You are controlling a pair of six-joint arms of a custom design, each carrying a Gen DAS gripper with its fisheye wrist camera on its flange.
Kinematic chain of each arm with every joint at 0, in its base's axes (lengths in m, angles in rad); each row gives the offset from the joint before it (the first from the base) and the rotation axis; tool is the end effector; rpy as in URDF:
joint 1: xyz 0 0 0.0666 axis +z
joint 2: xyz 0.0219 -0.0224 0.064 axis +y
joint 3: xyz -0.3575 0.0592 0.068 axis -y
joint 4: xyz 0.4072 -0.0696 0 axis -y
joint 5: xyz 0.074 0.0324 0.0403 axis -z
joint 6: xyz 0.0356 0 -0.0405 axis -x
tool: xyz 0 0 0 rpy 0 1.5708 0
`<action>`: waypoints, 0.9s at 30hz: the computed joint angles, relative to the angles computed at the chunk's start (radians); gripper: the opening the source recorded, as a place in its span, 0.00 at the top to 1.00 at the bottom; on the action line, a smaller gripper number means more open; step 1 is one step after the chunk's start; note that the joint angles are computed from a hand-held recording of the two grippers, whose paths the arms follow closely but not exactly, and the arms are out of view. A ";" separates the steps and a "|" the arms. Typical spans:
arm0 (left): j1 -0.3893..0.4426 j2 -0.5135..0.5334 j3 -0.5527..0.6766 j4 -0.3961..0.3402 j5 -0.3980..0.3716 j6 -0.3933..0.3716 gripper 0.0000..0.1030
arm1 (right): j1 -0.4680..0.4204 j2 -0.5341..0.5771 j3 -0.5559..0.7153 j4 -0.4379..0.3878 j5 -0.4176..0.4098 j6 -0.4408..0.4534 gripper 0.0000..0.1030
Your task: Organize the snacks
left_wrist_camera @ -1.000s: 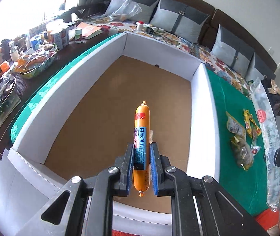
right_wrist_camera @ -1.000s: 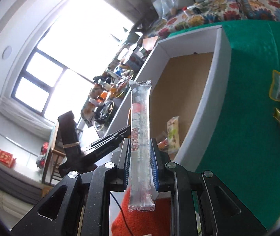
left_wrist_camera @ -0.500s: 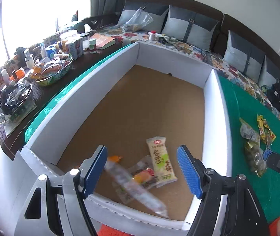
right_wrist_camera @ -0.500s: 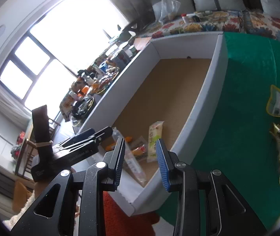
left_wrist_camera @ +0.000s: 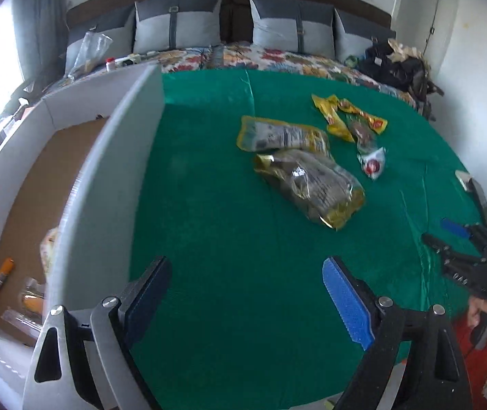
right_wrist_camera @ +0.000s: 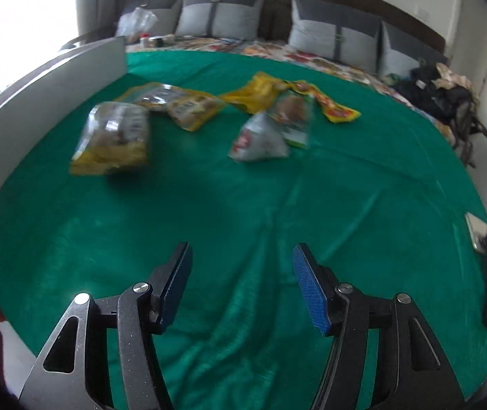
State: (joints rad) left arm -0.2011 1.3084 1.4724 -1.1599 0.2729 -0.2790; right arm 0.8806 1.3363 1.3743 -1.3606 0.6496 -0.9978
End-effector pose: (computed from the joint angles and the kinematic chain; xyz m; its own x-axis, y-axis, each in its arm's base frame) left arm 0.4441 -0.1007 0.4690 -0.6980 0.4130 -0.5850 0.5494 0.8328 -0.0677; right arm 0.2950 0.3229 0.4103 -0.7711 0.1171 -0.6259 0.2370 0.9651 -0.1115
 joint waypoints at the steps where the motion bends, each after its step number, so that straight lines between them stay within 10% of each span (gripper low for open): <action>1: -0.024 0.007 -0.019 0.019 -0.028 0.009 0.13 | -0.007 -0.023 -0.020 -0.012 0.001 -0.024 0.38; 11: -0.102 0.056 -0.100 0.125 -0.201 0.090 0.13 | -0.082 -0.044 -0.023 -0.038 0.035 -0.076 0.38; 27: -0.071 0.036 -0.161 0.233 -0.174 0.149 0.00 | -0.130 -0.071 -0.083 0.030 -0.040 -0.084 0.29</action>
State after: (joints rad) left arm -0.2724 1.3447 1.3115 -0.9274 0.0990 -0.1304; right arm 0.7508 1.2655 1.2917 -1.3310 0.6097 -1.0822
